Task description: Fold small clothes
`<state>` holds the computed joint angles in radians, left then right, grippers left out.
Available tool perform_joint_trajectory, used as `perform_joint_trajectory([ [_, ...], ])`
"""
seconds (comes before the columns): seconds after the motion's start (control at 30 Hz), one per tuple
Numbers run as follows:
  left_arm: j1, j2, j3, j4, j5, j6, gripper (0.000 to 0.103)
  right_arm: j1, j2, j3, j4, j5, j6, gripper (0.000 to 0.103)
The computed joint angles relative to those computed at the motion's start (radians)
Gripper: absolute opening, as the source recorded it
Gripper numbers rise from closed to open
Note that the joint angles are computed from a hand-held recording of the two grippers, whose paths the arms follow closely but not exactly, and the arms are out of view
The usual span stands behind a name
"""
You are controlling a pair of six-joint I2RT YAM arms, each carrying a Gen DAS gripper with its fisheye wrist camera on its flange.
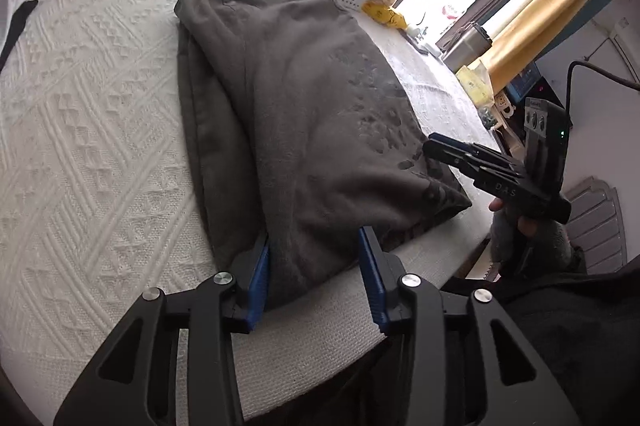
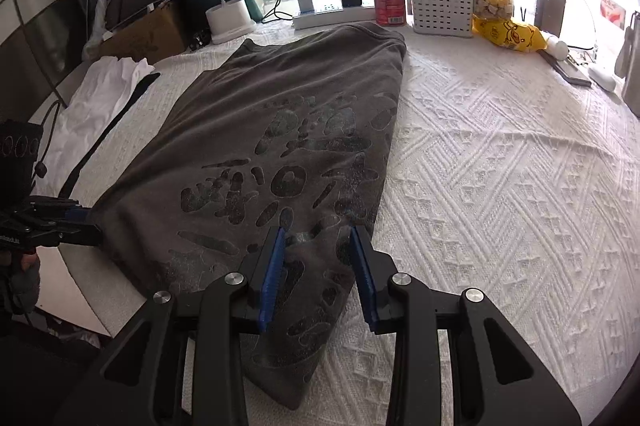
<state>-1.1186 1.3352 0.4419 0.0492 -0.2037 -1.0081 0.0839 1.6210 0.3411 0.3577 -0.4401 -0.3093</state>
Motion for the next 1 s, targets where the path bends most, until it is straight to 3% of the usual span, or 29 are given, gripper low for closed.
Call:
perform_joint_trajectory([
  [0.03, -0.010, 0.001, 0.010, -0.023, -0.016, 0.004, 0.023, -0.001, -0.008, -0.009, -0.005, 0.002, -0.006, 0.036],
  [0.07, -0.016, 0.001, 0.021, -0.050, -0.028, 0.010, 0.006, -0.002, -0.021, -0.020, -0.010, 0.004, -0.012, 0.036],
  [0.1, -0.019, -0.010, 0.021, -0.063, -0.034, 0.011, 0.001, -0.004, -0.036, -0.031, -0.015, 0.005, -0.017, 0.036],
  [0.27, -0.032, -0.069, 0.014, -0.106, -0.071, 0.027, 0.001, -0.007, -0.093, -0.080, -0.042, 0.009, -0.052, 0.036],
  [0.4, -0.025, -0.072, 0.017, -0.140, -0.063, 0.035, 0.001, -0.003, -0.060, -0.114, 0.011, 0.045, -0.076, 0.049],
  [0.67, -0.024, -0.015, 0.023, -0.141, -0.046, 0.037, 0.001, -0.020, -0.054, -0.253, 0.218, 0.054, -0.102, 0.049],
  [0.87, -0.037, 0.022, 0.053, -0.158, -0.064, 0.038, 0.001, -0.023, -0.058, -0.295, 0.269, 0.027, -0.136, 0.011],
  [1.0, -0.060, 0.050, 0.080, -0.173, -0.076, 0.027, 0.001, -0.081, -0.099, -0.272, 0.171, -0.011, -0.153, 0.007],
])
